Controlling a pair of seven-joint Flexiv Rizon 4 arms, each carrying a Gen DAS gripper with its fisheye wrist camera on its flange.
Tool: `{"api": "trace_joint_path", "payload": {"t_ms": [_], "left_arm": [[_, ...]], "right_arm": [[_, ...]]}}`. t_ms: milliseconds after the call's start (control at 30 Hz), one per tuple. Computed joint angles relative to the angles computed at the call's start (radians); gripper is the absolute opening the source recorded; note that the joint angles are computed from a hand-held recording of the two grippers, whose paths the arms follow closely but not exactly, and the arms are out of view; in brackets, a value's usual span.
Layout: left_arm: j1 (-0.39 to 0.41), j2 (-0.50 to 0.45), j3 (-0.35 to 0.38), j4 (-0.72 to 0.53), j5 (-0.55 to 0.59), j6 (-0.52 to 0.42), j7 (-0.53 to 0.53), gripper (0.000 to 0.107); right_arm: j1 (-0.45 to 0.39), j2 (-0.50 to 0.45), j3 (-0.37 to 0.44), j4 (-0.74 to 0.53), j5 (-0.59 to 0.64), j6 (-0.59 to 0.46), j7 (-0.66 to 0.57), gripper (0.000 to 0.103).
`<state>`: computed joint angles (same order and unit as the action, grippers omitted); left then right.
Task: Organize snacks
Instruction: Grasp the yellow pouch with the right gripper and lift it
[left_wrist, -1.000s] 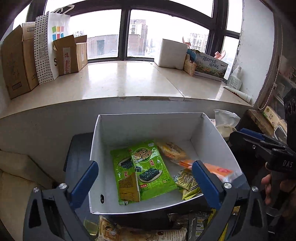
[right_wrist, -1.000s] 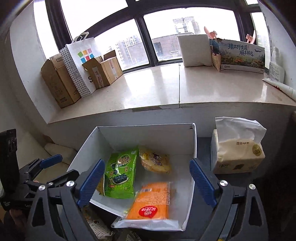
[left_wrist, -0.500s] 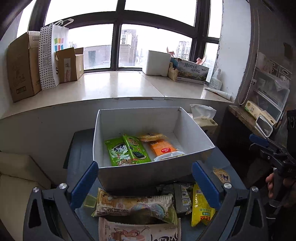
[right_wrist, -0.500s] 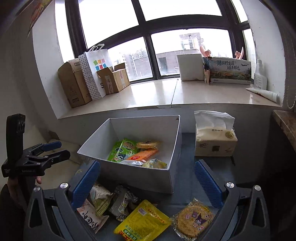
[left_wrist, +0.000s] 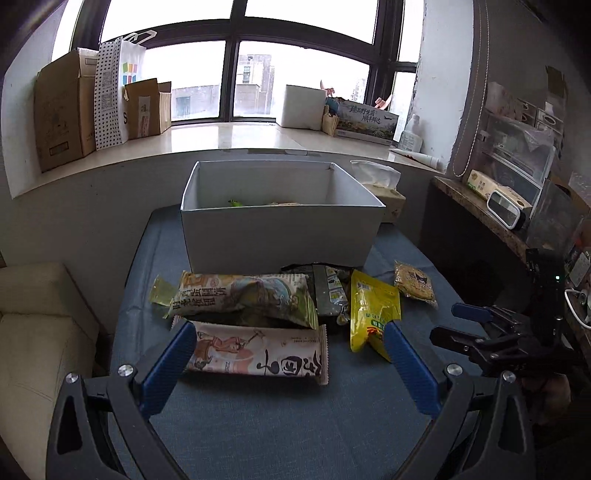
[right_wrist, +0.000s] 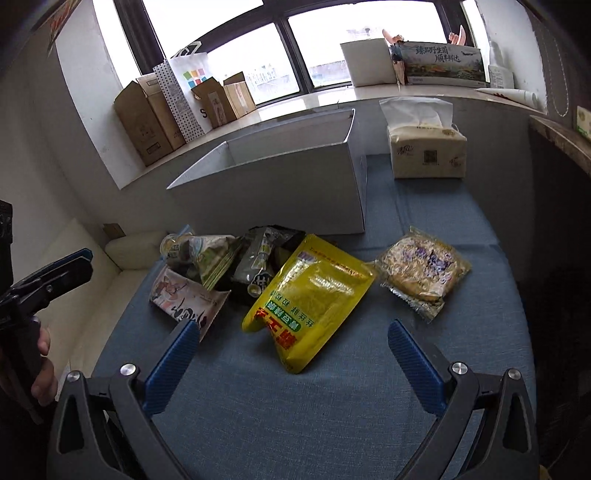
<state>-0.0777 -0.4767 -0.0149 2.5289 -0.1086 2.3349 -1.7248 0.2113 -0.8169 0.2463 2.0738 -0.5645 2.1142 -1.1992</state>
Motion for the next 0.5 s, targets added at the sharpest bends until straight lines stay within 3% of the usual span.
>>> {"api": "trace_joint_path", "payload": {"t_ms": [367, 500], "left_arm": [[0.023, -0.035, 0.005, 0.045, 0.016, 0.030, -0.052, 0.103], [0.045, -0.048, 0.002, 0.049, 0.034, 0.034, -0.067, 0.103]], "right_arm": [[0.106, -0.104, -0.020, -0.209, 0.049, -0.235, 0.004, 0.103], [0.176, -0.130, -0.073, -0.265, 0.098, -0.271, -0.041, 0.103]]}}
